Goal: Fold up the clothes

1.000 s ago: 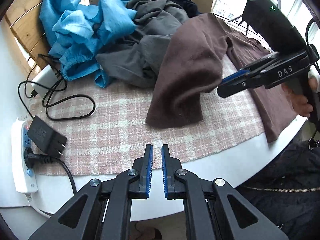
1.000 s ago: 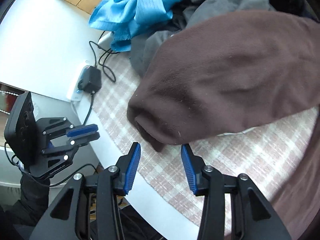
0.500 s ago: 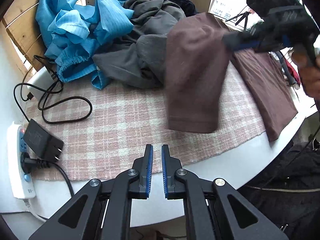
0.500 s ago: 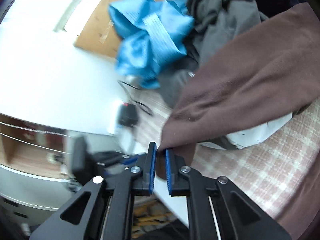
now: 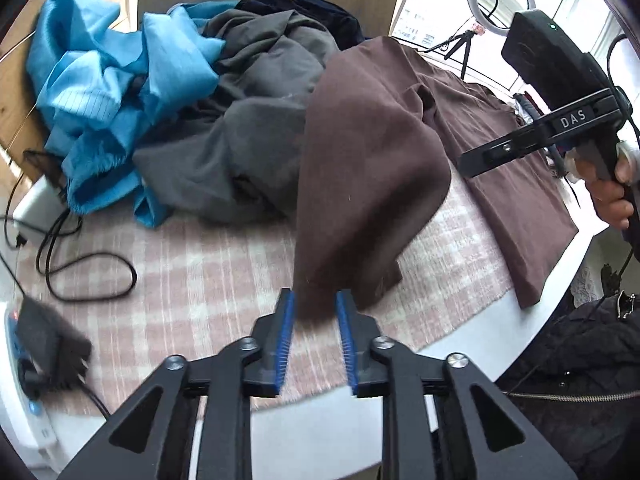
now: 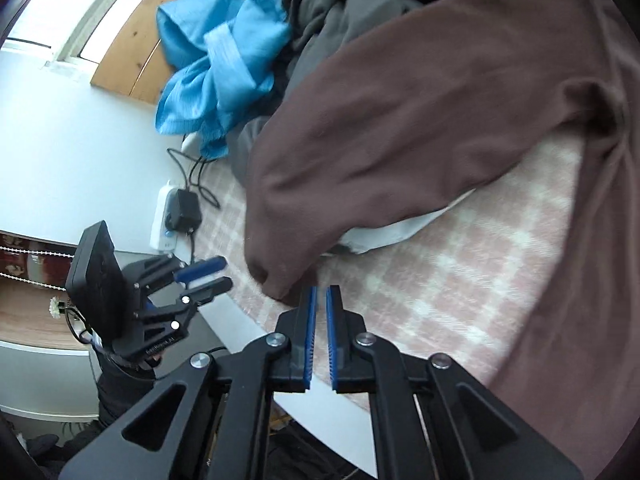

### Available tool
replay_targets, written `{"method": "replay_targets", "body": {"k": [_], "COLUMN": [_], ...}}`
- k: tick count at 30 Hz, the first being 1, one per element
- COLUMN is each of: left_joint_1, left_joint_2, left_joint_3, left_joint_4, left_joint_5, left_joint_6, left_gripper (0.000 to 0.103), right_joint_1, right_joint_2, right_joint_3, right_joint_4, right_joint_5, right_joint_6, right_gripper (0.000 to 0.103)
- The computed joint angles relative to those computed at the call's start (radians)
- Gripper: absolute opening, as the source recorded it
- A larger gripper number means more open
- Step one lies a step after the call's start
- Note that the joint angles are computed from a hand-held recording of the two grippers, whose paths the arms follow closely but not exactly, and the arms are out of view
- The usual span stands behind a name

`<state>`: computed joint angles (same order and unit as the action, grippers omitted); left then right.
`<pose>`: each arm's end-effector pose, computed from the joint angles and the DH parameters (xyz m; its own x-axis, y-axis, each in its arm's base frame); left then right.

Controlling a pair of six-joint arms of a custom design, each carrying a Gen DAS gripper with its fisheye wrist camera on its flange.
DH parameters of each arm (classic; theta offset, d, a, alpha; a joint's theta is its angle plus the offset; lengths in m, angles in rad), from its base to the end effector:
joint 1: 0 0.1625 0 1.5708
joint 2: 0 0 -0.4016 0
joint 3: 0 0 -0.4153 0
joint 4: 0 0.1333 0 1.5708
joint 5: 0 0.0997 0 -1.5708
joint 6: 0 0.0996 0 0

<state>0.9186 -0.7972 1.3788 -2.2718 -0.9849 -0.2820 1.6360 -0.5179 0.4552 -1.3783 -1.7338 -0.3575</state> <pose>-0.2973 -0.6997 0.1511 -0.8421 0.2159 -0.4942 0.3834 0.8841 -0.2672 0.1722 -0.8401 0.2770 -0.8985 -0.4261 0.1055 -0.4046 0.8971 0.1776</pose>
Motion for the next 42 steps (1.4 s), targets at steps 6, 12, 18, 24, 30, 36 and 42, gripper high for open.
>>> {"method": "replay_targets", "body": {"k": [6, 12, 18, 24, 30, 36, 42], "left_joint_1": [0.008, 0.002, -0.009, -0.021, -0.007, 0.023, 0.033], "left_joint_2": [0.004, -0.012, -0.039, -0.062, -0.014, 0.071, 0.133], "left_joint_3": [-0.021, -0.006, 0.025, 0.036, -0.033, -0.129, -0.2], "left_joint_4": [0.018, 0.055, 0.068, 0.072, 0.084, 0.081, 0.096], "left_joint_5": [0.014, 0.035, 0.046, 0.039, 0.009, -0.092, -0.171], "left_joint_6": [0.015, 0.002, -0.013, 0.017, 0.076, 0.134, 0.196], "left_gripper": [0.022, 0.022, 0.022, 0.023, 0.025, 0.025, 0.025], "right_joint_1": [0.014, 0.057, 0.045, 0.004, -0.032, -0.053, -0.078], "right_joint_2": [-0.032, -0.061, -0.001, 0.033, 0.05, 0.032, 0.129], "right_joint_3": [0.066, 0.248, 0.19, -0.005, -0.011, -0.042, -0.233], "right_joint_4": [0.008, -0.151, -0.11, 0.116, 0.076, 0.113, 0.194], "right_joint_5": [0.003, -0.099, -0.078, 0.158, -0.002, 0.045, 0.063], "right_joint_6": [-0.039, -0.126, -0.062, -0.183, -0.117, -0.131, -0.066], "right_gripper": [0.025, 0.042, 0.023, 0.006, 0.005, 0.005, 0.005]}}
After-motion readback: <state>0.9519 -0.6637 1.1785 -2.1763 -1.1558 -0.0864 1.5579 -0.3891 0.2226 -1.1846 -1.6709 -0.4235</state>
